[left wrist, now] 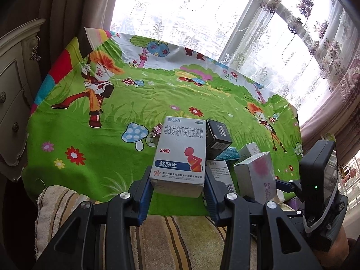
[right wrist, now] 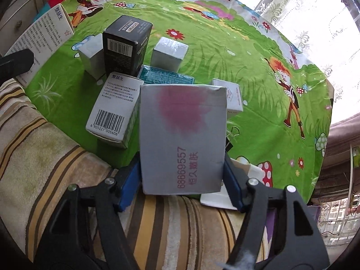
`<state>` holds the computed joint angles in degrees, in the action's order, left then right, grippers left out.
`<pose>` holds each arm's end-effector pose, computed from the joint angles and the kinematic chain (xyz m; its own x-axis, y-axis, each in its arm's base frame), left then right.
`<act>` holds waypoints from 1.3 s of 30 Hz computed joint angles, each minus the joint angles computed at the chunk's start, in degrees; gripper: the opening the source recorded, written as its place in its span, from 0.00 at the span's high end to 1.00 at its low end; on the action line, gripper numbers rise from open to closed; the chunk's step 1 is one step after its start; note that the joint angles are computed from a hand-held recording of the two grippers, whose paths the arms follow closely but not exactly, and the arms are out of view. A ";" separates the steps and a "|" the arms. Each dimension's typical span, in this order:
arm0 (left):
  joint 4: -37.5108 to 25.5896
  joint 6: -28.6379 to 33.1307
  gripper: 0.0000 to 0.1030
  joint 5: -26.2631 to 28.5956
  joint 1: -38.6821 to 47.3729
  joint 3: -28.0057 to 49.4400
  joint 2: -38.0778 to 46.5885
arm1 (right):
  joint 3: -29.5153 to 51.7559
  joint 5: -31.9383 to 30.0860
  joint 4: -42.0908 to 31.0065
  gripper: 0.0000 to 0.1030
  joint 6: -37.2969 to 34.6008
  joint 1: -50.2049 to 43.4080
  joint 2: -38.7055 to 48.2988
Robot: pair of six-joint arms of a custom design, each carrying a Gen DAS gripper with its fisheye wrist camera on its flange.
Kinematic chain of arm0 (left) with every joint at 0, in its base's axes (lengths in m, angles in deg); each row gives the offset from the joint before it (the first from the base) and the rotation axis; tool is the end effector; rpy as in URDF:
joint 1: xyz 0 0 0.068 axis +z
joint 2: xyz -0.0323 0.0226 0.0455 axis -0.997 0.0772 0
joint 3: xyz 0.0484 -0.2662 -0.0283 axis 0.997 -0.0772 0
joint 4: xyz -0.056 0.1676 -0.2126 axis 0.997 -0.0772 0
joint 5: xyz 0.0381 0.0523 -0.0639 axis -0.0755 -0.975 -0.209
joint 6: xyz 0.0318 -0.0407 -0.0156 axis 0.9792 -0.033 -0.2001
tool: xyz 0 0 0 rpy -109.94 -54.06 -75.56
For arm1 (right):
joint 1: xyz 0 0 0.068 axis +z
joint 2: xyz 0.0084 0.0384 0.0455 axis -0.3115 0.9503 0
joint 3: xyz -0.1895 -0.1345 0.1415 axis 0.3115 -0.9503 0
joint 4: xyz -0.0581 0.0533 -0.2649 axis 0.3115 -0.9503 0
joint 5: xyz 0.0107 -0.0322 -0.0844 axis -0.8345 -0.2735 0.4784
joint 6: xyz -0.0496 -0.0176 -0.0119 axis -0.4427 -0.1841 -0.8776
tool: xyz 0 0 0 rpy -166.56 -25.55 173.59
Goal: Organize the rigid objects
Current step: 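Grasp the white box with pink smudge using the right tool while the left tool holds its box, then carry both held boxes over the purple-rimmed cardboard box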
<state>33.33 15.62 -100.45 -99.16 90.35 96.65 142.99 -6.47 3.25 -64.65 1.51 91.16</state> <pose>0.2249 -0.0405 0.0645 -0.4484 -0.6462 -0.6175 -0.6069 0.7273 -0.3204 0.3750 0.1368 0.0404 -0.3716 -0.8496 -0.3742 -0.8408 0.4789 -0.2523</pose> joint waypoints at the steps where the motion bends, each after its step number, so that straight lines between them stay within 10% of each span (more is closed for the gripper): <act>1: -0.26 -0.36 0.58 -0.70 -0.76 -0.26 -1.02 | -0.87 -1.99 0.06 0.32 0.32 -1.03 -1.36; 20: -5.54 -1.65 0.58 4.32 -19.50 19.88 10.39 | 0.09 -30.65 -11.04 0.31 -1.70 -28.41 -9.94; 39: -15.13 3.38 0.58 16.62 -25.49 46.39 28.90 | 17.82 -33.88 -17.87 0.31 -1.61 -45.48 3.04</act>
